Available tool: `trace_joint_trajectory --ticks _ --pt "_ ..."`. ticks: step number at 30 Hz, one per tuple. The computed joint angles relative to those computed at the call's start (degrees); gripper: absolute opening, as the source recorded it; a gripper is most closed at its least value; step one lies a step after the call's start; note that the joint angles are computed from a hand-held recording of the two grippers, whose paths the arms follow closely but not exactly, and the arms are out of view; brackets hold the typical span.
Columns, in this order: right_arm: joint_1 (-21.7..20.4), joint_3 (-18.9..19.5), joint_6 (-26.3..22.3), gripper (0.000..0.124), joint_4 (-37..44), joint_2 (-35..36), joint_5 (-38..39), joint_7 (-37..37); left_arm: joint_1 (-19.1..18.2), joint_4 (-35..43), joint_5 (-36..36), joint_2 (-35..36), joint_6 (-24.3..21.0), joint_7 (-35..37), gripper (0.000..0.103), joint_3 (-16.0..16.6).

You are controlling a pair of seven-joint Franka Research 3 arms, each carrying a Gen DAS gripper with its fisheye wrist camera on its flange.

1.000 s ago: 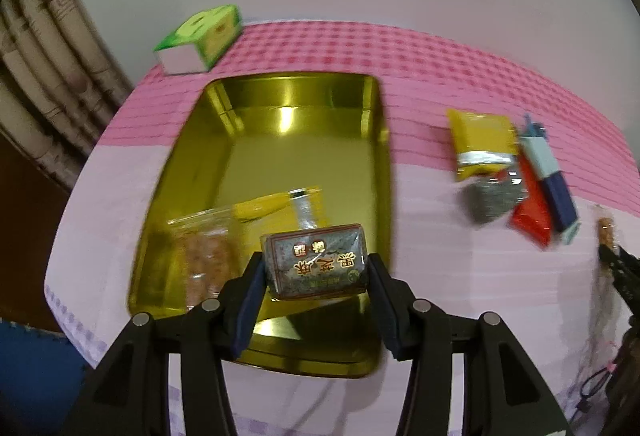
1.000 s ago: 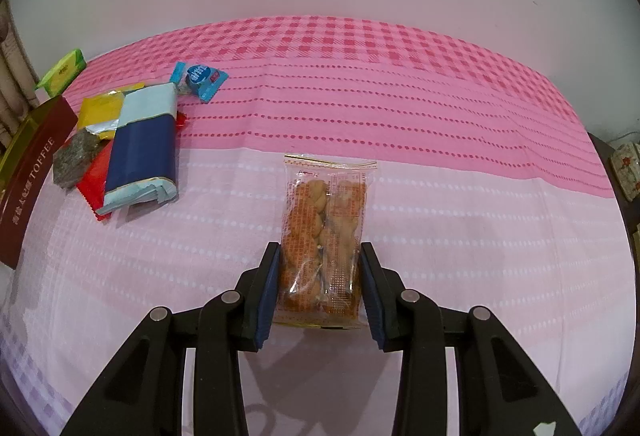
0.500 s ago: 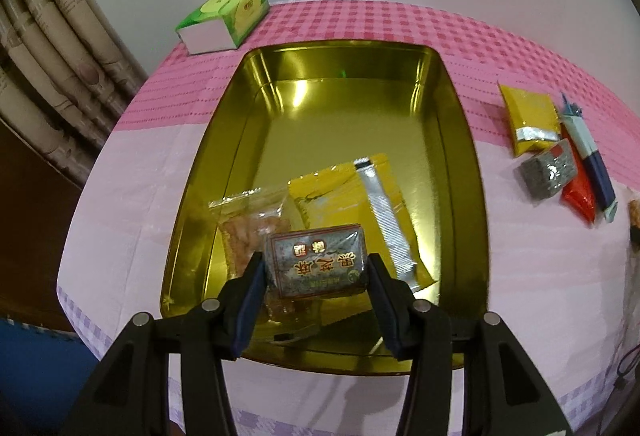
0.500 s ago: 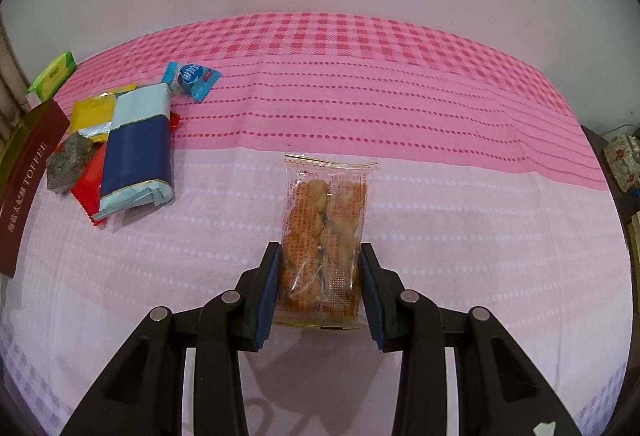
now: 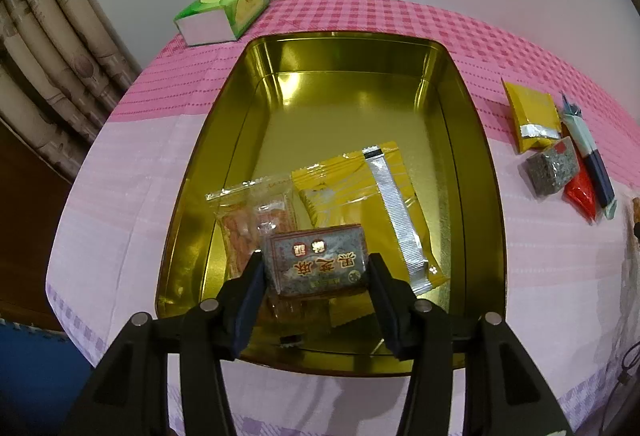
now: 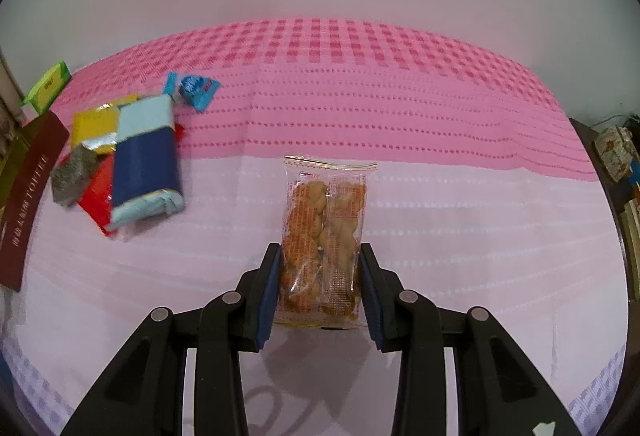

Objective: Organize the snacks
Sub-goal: 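Lower the dark box into the tin and open the left gripper, then carry the biscuit bag into the tin and open the right gripper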

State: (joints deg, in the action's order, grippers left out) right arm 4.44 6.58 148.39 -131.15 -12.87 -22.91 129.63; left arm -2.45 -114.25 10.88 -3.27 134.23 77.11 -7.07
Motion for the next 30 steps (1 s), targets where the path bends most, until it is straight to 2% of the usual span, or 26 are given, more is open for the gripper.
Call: trace_joint_trajectory --ticks 7,14,20,23,30 --pt "1.58 1.36 -0.04 0.034 2.07 -0.22 0.25 -0.27 0.18 0.39 -2.10 -0.37 0.04 1.60 0.059 0.29" --pt "5.33 2.45 0.71 0.034 7.13 2.83 1.95 -2.28 0.34 -0.80 -3.12 -2.82 2.72 3.37 0.060 0.70" --pt "11.02 2.74 0.93 0.034 15.45 9.52 5.40 -6.72 1.74 -1.10 -2.24 -3.90 4.15 1.25 0.060 1.63" --pt "14.29 2.53 0.48 0.034 20.17 13.39 7.42 -8.91 3.03 -0.78 0.69 -3.95 4.33 -2.08 0.060 1.84" --pt "21.88 1.50 -1.94 0.034 31.68 22.61 9.95 -14.23 5.11 -0.95 1.93 -4.78 4.61 -5.27 0.060 3.03"
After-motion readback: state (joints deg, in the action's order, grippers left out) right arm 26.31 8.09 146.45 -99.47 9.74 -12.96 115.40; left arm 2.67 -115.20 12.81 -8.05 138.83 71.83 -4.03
